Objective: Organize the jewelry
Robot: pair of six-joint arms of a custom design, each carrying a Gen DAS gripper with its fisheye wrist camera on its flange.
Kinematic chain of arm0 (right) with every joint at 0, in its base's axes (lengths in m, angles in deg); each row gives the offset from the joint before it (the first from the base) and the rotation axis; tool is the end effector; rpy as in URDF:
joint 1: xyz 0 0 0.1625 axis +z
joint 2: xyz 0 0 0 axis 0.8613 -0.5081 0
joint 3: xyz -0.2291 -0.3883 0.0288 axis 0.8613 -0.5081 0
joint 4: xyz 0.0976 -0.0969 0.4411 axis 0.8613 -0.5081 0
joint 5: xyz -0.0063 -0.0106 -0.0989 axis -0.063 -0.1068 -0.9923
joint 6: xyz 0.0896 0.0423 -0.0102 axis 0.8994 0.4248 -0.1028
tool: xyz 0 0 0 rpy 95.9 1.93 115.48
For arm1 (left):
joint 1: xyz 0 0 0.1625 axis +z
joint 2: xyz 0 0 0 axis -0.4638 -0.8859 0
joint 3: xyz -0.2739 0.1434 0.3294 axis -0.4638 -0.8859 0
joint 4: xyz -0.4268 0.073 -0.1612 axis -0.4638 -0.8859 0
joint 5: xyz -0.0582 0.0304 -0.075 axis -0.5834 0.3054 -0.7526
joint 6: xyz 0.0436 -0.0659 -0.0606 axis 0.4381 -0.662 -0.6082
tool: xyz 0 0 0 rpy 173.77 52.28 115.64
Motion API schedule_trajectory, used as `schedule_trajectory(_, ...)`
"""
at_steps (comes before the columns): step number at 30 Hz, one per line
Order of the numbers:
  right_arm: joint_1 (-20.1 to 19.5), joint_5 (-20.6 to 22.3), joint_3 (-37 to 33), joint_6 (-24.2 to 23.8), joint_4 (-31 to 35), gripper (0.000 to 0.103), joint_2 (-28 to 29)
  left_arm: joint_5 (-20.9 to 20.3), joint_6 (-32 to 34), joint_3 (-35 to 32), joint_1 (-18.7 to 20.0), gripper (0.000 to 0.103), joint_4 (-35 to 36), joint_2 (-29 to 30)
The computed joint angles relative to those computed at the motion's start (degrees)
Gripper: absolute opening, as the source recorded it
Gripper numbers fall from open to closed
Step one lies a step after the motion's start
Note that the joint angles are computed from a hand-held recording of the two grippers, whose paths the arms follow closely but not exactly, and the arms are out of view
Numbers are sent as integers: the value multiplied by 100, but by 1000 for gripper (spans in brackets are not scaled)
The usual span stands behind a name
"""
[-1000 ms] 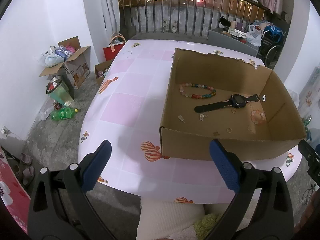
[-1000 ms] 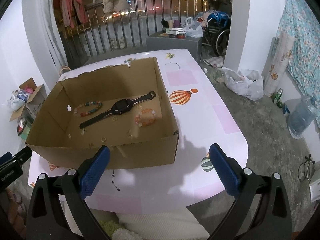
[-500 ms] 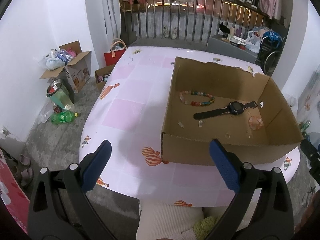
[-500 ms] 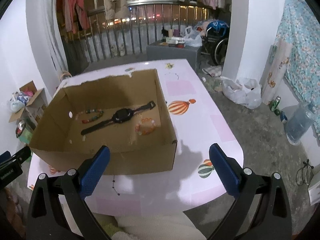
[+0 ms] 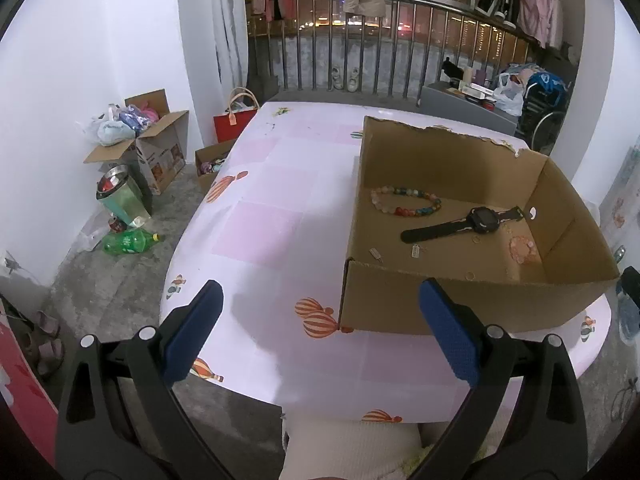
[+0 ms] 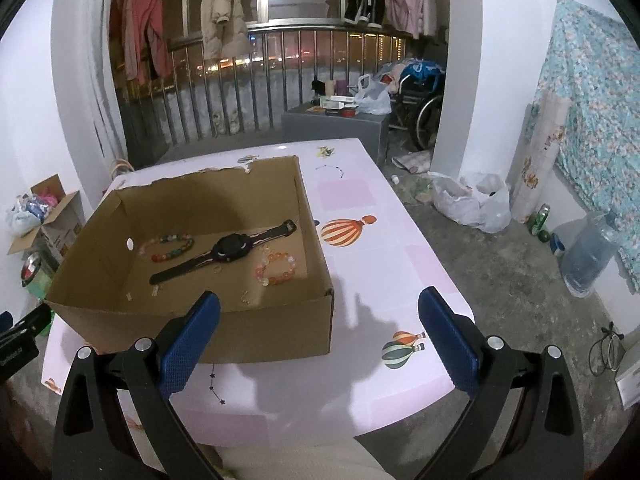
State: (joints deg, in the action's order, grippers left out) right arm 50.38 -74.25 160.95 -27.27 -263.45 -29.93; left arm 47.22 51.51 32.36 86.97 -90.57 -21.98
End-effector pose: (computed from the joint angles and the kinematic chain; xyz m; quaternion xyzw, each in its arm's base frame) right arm 0.3395 -0.7380 0.1238 0.1933 -0.8427 0.3783 0.3307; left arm -0.1327 -0.6685 0.3734 -0.0466 0.8035 -0.4186 0.4208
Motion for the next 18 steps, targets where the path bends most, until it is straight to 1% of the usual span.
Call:
schedule_trajectory(5,-6,64,-1,-129,-158,97,15,34,114,12,-2,95,-168,18)
schedule_trajectory(10,-1,61,12,-116,-149,97,6,84,236,-1,-21,95,-292,50)
schedule_trajectory(18,8,54,40,-89,-111,97,-16,53,10,-43,-29,95,100,-5)
